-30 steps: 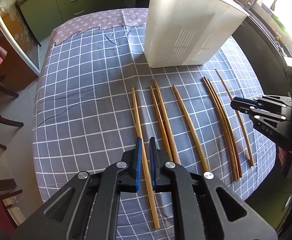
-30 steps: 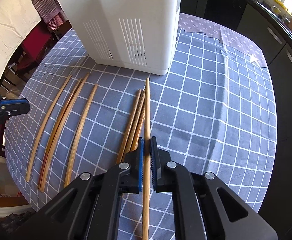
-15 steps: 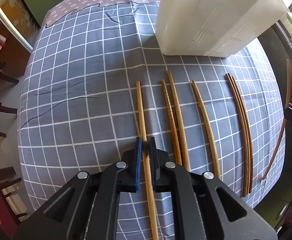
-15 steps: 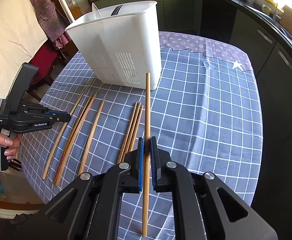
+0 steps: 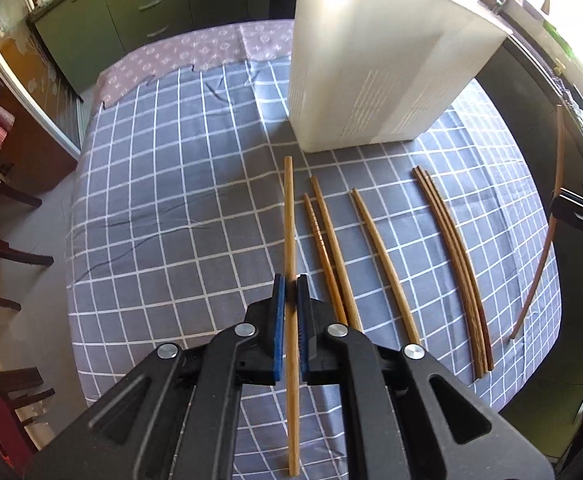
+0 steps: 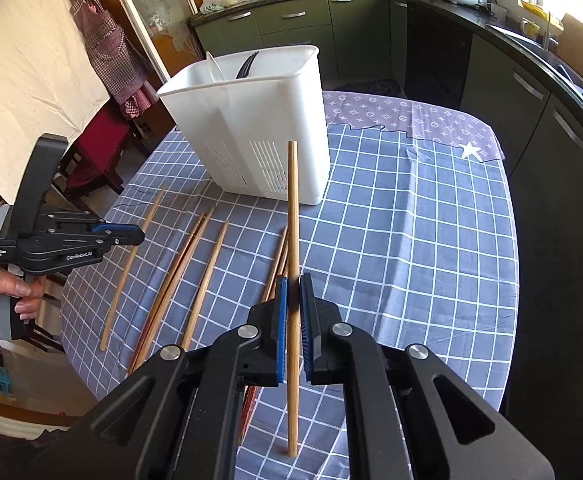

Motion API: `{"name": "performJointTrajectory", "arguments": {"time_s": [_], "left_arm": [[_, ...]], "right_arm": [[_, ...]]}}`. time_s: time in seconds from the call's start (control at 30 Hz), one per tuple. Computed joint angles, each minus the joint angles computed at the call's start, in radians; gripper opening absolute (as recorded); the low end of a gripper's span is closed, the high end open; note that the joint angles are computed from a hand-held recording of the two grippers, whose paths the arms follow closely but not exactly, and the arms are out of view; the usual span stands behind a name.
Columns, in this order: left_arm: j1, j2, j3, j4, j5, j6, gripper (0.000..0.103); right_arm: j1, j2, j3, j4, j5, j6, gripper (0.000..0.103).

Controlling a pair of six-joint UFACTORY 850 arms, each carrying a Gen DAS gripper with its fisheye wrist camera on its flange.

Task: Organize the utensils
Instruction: 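Lift the chopstick upright with the left tool while the right tool lifts its chopstick toward the caddy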

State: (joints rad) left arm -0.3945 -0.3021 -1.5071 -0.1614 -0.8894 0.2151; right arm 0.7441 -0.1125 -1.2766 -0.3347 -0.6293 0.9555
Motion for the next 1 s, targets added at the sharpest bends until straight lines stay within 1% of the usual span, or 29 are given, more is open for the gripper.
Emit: {"name": "performJointTrajectory", "arguments": {"time_s": [0.07,0.17,0.33,0.67,0.83,1.0], "left_arm": [[0.001,0.043,0.021,-0.004,0.032,0.023,0.006],[0.014,0.095,0.046,-0.042,0.055,0.077,0.006],[0.033,0.157,0.078,-0.094,0.061,0.136,0.006],[0.056,0.221,0.128,-0.194,0.052,0.230,0.006],[0.051,0.249,0.142,-0.217,0.062,0.259,0.006],[0.047,0.253,0.134,-0.221,0.063,0.266,0.006]], "right_arm": [[0.007,0.015,0.006,-0.025,0.001,0.024,0.007],[0.023,0.040,0.016,-0.075,-0.002,0.067,0.007],[0.051,0.071,0.023,-0.139,-0.013,0.114,0.007],[0.086,0.097,0.035,-0.188,-0.022,0.141,0.007],[0.090,0.100,0.040,-0.195,-0.023,0.141,0.007],[0.093,0.100,0.037,-0.201,-0.022,0.140,0.007]]}}
